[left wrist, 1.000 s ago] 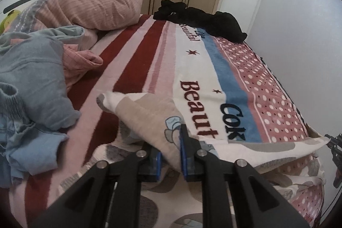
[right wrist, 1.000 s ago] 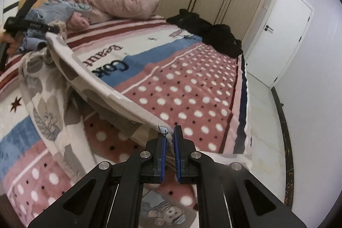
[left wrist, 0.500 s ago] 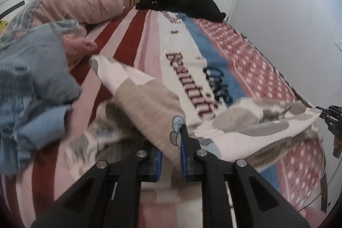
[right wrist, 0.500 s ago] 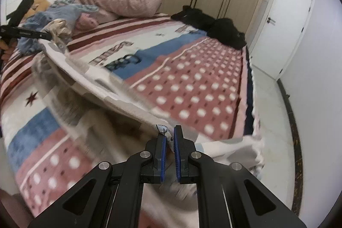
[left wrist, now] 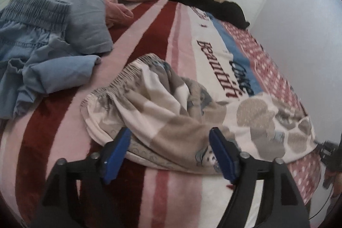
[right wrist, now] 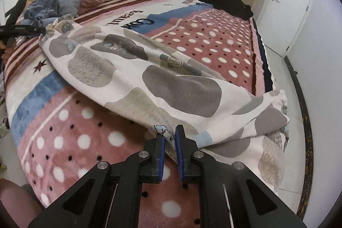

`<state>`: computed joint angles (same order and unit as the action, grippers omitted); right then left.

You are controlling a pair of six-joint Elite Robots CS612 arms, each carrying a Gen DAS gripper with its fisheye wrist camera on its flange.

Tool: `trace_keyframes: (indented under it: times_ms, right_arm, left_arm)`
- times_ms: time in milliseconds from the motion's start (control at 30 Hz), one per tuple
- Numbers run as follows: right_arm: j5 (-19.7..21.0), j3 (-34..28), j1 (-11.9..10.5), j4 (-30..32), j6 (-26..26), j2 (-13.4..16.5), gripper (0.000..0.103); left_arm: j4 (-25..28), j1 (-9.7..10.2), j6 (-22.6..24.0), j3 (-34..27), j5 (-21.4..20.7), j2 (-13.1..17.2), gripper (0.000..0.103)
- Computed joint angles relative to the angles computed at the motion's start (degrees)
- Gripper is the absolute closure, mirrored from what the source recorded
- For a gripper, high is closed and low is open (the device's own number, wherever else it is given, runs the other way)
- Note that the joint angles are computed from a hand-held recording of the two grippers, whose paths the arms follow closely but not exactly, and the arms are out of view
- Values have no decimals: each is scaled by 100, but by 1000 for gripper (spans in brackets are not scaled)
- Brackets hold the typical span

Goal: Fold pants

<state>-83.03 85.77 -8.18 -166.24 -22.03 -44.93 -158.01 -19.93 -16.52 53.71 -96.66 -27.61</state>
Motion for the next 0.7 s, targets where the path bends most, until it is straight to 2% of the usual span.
trace_keyframes:
  times_ms: [67, 133, 200, 300, 400, 467, 533, 600, 700]
  right_arm:
    - [119, 15, -29, 99, 117, -36, 85]
    - [288, 89, -87, 61, 343, -101, 69]
    - [310, 217, -161, -97, 700, -192, 59]
    - [349, 355, -298, -229, 1206, -295, 55]
    - [167, 367, -453, -296, 1864, -323, 52]
    - [8, 255, -536, -245, 2336, -274, 45]
    - [-225, 59, -577, -180, 2827, -168, 33]
    - [-522, -216, -560, -110, 3202, -14, 26]
    - [-905, -685, -473, -10, 3403, 274, 26]
  left_arm:
    - [71, 4, -68, -113, 52, 61, 29]
    - [110, -22, -62, -215, 350, 131, 29]
    - [102, -31, -89, -288, 521, 191, 29]
    - [106, -29, -278, -441, 684, 303, 29]
    - [148, -27, -381, -567, 760, 379, 29]
    - [211, -34, -419, -646, 829, 419, 28]
    - [267, -47, -449, -695, 934, 444, 28]
    - [286, -54, -469, -727, 978, 465, 28]
    - [317, -68, -472, -780, 1003, 503, 28]
